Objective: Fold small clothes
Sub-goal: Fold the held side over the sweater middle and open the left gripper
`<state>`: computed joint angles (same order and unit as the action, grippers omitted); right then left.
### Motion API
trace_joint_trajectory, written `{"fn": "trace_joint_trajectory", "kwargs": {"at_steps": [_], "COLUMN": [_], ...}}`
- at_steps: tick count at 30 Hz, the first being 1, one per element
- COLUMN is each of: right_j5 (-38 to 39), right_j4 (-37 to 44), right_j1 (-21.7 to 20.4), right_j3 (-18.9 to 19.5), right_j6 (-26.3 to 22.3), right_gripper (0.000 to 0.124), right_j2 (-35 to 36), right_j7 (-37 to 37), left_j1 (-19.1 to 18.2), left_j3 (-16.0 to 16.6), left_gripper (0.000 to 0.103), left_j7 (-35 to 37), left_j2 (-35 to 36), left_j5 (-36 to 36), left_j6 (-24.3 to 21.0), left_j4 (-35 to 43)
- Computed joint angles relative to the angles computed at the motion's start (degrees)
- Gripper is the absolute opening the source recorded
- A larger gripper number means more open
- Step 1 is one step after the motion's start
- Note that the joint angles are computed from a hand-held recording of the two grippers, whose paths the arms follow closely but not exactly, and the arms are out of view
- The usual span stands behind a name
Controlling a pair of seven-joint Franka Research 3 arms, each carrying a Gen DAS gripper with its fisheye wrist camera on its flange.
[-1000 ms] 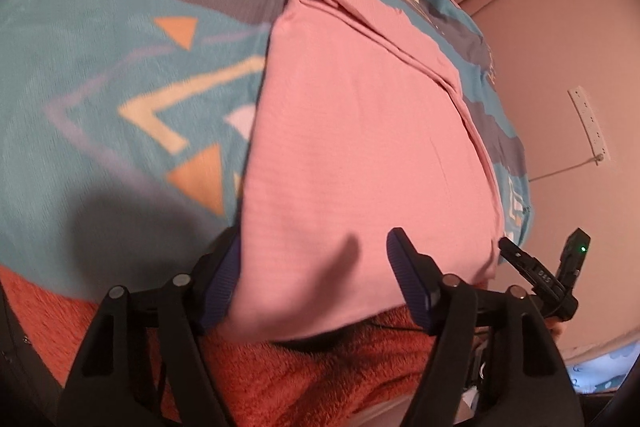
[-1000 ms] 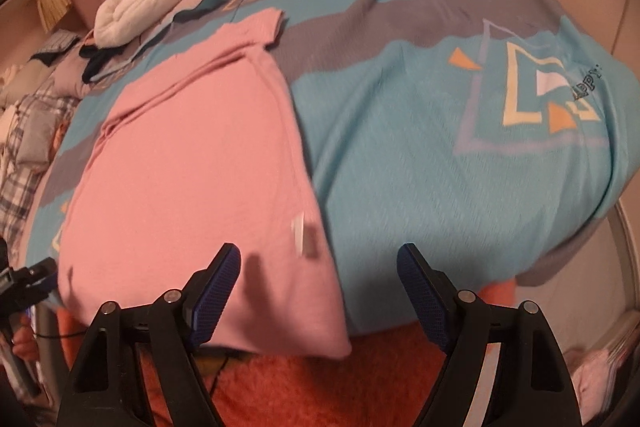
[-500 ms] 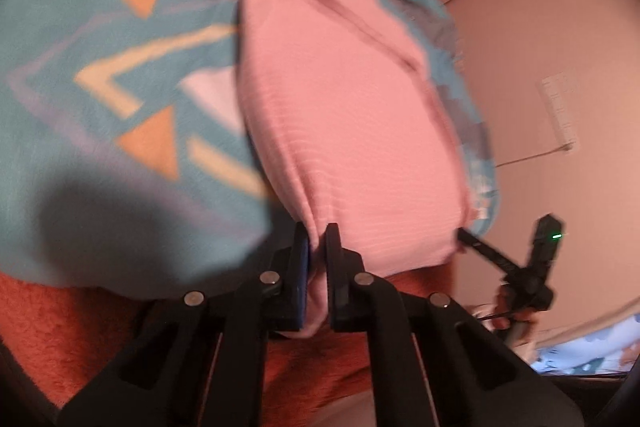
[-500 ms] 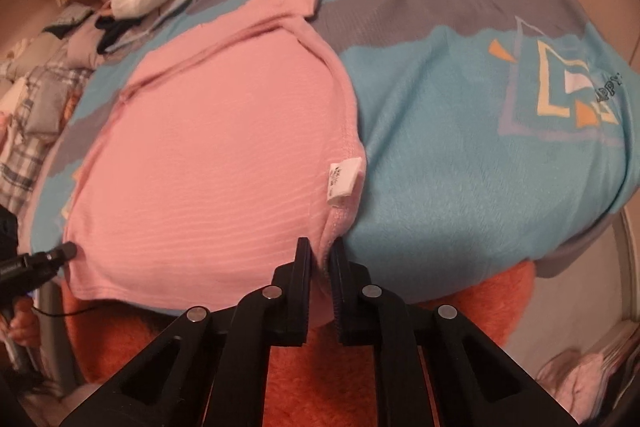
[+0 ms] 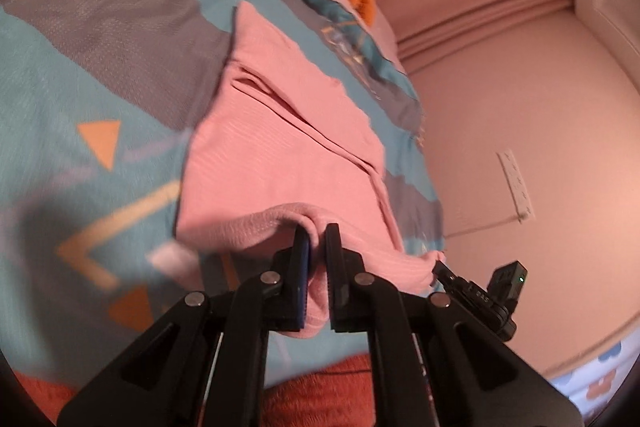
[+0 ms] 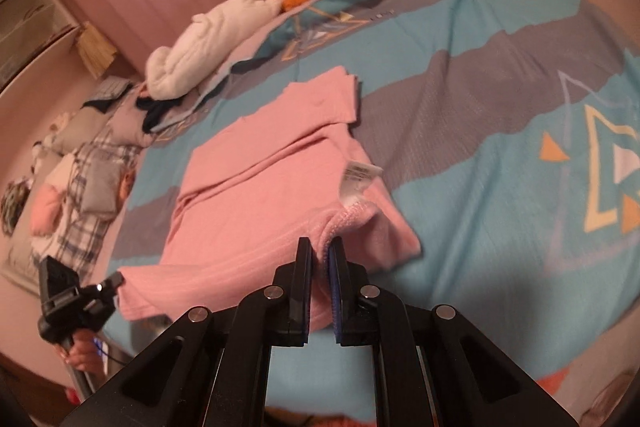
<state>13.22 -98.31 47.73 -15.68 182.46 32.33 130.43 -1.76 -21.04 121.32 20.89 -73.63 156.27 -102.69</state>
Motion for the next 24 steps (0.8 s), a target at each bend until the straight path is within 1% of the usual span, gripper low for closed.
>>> {"fn": "trace_joint_trajectory", "kwargs": {"at_steps": [1,2,3,4,5,7,8,9,11,12,13,14,16,18,19,20,22,23,24], "right_j5": [0.1,0.1,-0.2,-0.9,-1.9,-4.5,-6.2,-7.6,-9.5,-10.1,-10.9,-12.1,-14.7,-17.4,-20.3,-19.2,-20.5,-20.8,-20.9], "right_j4": [1.2,2.6,4.3,5.0,6.3,8.8,10.3,11.1,11.7,11.7,11.1,9.9,7.9,5.9,4.1,4.4,3.7,3.5,3.8], "right_j1": [1.0,0.6,-0.5,-0.8,-0.3,1.2,3.1,4.0,3.4,2.6,2.3,2.8,4.0,5.3,5.3,4.6,3.5,2.5,0.9], "right_j3": [-1.4,-1.5,-0.7,-0.8,-1.8,-4.6,-7.7,-9.2,-8.9,-8.1,-7.7,-8.1,-9.4,-10.6,-10.2,-9.4,-7.6,-6.0,-3.8], "right_j6": [-1.3,-2.6,-3.7,-4.6,-6.0,-8.8,-11.3,-12.7,-14.0,-14.2,-14.2,-13.7,-13.5,-13.0,-12.3,-12.3,-11.7,-11.5,-11.6], "right_gripper": [0.01,0.01,0.01,0.01,0.01,0.01,0.01,0.01,0.011,0.016,0.023,0.026,0.037,0.039,0.039,0.039,0.039,0.039,0.039], "right_j2": [0.8,1.8,2.8,3.3,4.2,6.0,7.2,7.9,7.9,7.6,7.0,6.0,4.3,2.6,1.0,1.0,0.3,0.0,0.0], "right_j7": [0.8,1.6,2.0,2.6,3.8,6.3,8.8,10.3,10.8,10.7,11.0,11.6,13.3,14.7,16.4,14.5,14.5,14.2,13.3], "left_j1": [-0.4,-0.7,-1.1,-1.2,-1.9,-2.6,-3.6,-4.0,-4.2,-3.4,-2.2,-1.1,-0.1,0.5,0.7,1.3,4.1,5.1,5.4], "left_j3": [0.7,1.3,1.5,1.7,2.6,3.2,4.5,5.0,5.4,4.6,3.2,2.0,0.9,0.2,-0.2,-1.2,-4.7,-5.8,-6.3], "left_gripper": [0.007,0.007,0.007,0.008,0.008,0.009,0.01,0.01,0.012,0.014,0.018,0.028,0.041,0.042,0.041,0.04,0.039,0.038,0.034], "left_j7": [-2.4,-4.9,-7.1,-9.2,-12.7,-17.0,-20.7,-22.9,-26.0,-25.9,-25.1,-24.6,-24.7,-24.5,-24.5,-23.8,-20.6,-19.6,-19.2], "left_j2": [1.1,2.6,4.1,5.0,6.2,8.4,9.3,10.2,11.4,11.4,11.1,10.5,8.3,5.3,4.4,3.2,1.6,1.0,0.7], "left_j5": [2.0,4.3,6.6,8.7,12.1,16.6,20.1,22.5,26.4,26.8,26.3,26.1,27.4,30.0,31.1,31.7,30.4,29.6,29.1], "left_j6": [0.0,-0.2,0.3,0.8,1.3,1.9,1.9,1.5,0.6,0.8,1.3,1.9,3.9,6.3,7.4,8.7,9.7,9.0,8.1], "left_j4": [1.1,2.6,4.1,4.9,6.1,8.3,9.4,10.3,11.6,11.4,10.8,10.0,7.4,4.1,3.1,1.6,-0.7,-1.4,-1.8]}}
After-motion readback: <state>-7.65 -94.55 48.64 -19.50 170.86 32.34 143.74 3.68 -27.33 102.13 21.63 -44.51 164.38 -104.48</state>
